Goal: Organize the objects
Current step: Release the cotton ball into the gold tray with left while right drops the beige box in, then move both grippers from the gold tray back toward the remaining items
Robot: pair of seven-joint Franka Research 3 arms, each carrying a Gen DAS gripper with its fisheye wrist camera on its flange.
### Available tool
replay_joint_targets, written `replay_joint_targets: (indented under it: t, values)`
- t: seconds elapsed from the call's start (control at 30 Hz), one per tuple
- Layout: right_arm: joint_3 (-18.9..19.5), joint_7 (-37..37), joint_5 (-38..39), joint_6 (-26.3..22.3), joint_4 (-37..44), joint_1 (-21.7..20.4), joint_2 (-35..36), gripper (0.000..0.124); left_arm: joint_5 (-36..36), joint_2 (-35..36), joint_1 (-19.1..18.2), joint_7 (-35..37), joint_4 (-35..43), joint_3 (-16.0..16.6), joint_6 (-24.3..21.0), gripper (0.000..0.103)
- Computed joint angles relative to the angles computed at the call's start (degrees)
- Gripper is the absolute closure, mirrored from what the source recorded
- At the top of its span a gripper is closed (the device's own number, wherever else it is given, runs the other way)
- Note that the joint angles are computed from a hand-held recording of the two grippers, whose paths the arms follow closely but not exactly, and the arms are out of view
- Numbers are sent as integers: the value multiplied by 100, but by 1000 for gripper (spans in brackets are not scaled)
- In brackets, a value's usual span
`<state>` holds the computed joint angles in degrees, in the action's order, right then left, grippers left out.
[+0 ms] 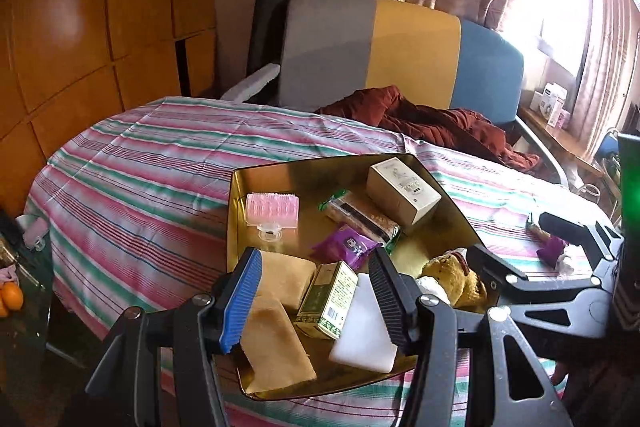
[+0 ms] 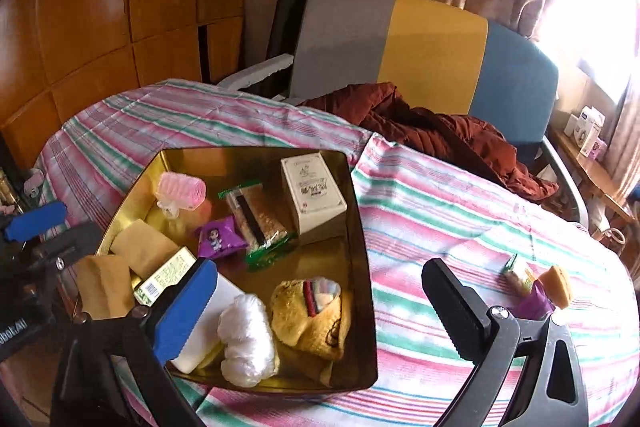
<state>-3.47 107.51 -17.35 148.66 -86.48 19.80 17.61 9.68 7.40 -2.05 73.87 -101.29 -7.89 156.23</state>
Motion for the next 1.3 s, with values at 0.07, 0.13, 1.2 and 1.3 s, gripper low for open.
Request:
replay_joint_targets:
  t: [0.07,0.13,1.2,1.3]
  values:
    - [10,3,11,19,-72,1,-47,21,146,-25,-33,-120,-27,24,-31,47]
    - [2,56,-14,47,-144,11,-95,21,244,-30,-49,-189,-37,33,-78,47]
    - [-69,515,-271,224,-792,-375,-521,21,-210,-73,-172,661,-97,-135,-202,47]
    - [-103,504,-237,156,-825,-507,-560,21,-364,-47,-169,845,-67,-173,-238,47]
